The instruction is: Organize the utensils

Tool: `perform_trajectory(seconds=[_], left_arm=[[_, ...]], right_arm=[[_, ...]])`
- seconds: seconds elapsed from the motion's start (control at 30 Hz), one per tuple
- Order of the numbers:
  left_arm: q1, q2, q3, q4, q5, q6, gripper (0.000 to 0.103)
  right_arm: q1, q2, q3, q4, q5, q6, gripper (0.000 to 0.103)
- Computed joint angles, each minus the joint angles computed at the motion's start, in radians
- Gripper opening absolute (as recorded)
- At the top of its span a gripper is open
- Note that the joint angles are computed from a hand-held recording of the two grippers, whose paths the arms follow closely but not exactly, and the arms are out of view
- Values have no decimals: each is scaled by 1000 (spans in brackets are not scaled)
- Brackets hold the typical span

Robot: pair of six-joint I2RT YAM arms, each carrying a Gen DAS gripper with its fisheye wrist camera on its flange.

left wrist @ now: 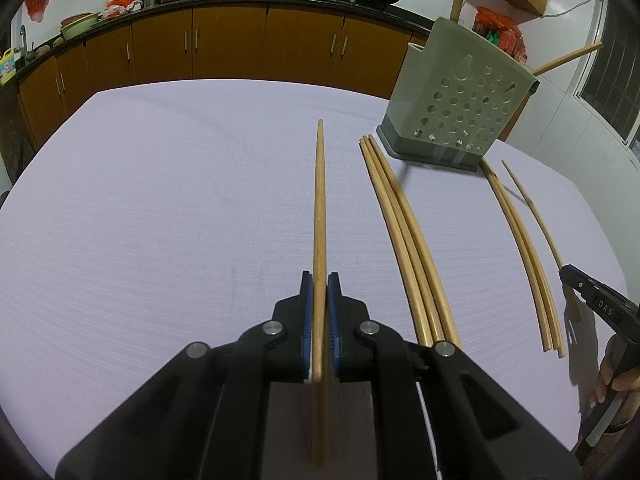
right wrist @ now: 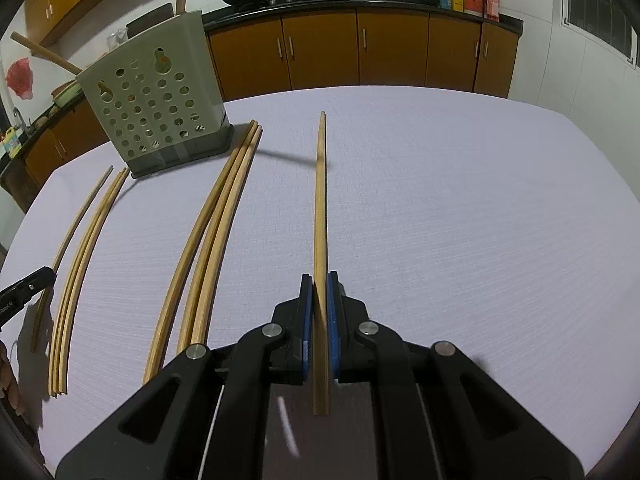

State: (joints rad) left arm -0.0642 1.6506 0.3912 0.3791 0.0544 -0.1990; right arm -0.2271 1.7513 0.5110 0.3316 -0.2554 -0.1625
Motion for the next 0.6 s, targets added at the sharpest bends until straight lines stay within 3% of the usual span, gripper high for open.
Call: perform_trajectory(seconds=[0.6], left_arm=[[8, 4, 2, 4, 17, 0, 11]], right_arm=[[-2, 3, 2, 0, -2, -1, 9]])
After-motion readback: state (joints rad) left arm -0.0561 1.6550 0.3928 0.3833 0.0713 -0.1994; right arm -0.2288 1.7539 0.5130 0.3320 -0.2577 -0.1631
